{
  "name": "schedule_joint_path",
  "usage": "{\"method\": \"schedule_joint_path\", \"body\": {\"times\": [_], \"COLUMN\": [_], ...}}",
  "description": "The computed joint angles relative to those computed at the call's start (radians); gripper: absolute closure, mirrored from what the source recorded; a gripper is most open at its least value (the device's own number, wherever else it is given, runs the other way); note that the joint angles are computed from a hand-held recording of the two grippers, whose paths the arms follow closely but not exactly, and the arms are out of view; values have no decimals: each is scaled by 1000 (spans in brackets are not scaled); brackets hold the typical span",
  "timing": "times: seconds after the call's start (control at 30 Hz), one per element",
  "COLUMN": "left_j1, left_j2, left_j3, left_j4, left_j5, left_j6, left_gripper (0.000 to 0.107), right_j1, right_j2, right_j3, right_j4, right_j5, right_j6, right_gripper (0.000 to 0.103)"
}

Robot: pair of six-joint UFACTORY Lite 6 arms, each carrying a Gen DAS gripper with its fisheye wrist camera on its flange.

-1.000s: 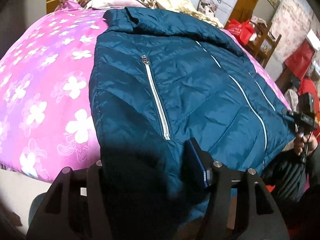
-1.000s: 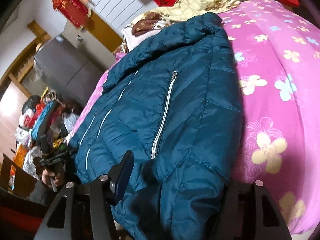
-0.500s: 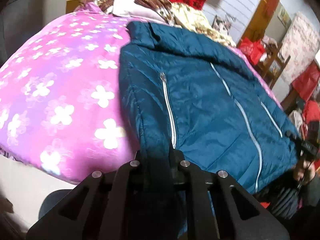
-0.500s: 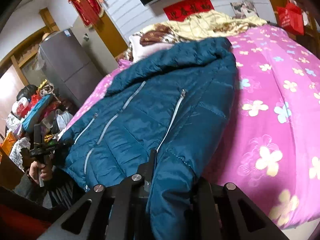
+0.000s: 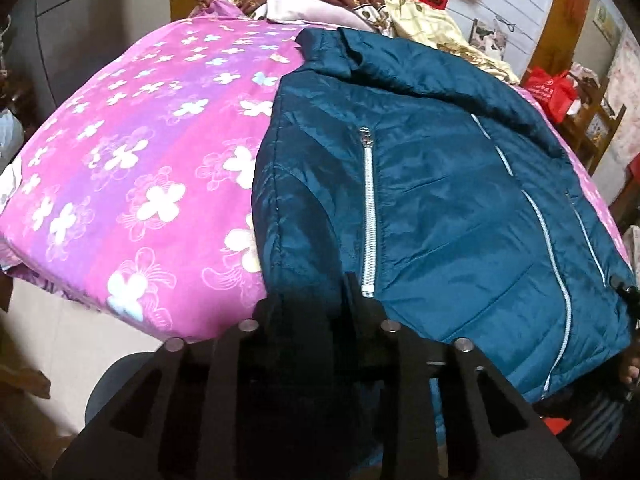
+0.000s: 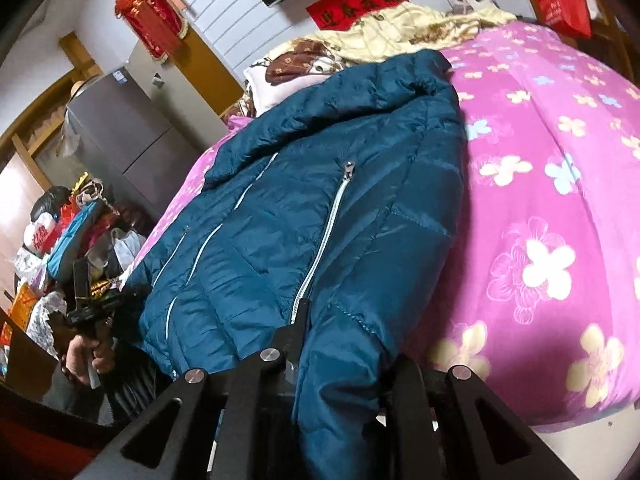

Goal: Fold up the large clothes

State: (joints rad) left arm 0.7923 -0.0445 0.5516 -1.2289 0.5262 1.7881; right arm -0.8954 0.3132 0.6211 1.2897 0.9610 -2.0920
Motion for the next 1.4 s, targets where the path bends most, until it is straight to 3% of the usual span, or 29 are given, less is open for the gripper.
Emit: {"method": "schedule_joint_path", "body": {"times": [0.13,0.37,0.5,0.67,0.7,0.73,0.9,1.0,1.17,1.4], "left_j1": [25,34,38,36,47,60,92,182,336,539], "left_j2": [37,47,46,47,57,71,2,-38,-33,-75], "left_j3": [17,20,18,17,27,41,13,27,104,208], "left_j4": [-11,-14,-12,-7,10,43,75,94,143,154], "left_j5": [8,12,13,16,37,73,138,257,481,774], "left_j6": [22,30,34,42,37,15,29,29,-23,-113], "left_gripper": [71,70,70,70,76,90,100,101,101,101], "right_j1": [24,34,29,40,41,38,-39,-125,-276,-440], "right_j2": [27,27,18,-33,-32,-29,-69,-63,-49,-142], "right_j3": [15,15,-6,-58,-57,-54,-64,-47,-11,5], "right_j4": [7,7,4,20,20,17,-11,-43,-147,-233], "right_j5": [-38,-50,-31,-57,-54,-43,74,191,413,630], "right_j6": [26,38,9,-46,-50,-51,-74,-74,-59,-40], "right_gripper": [87,83,64,62,62,65,82,88,89,90]}}
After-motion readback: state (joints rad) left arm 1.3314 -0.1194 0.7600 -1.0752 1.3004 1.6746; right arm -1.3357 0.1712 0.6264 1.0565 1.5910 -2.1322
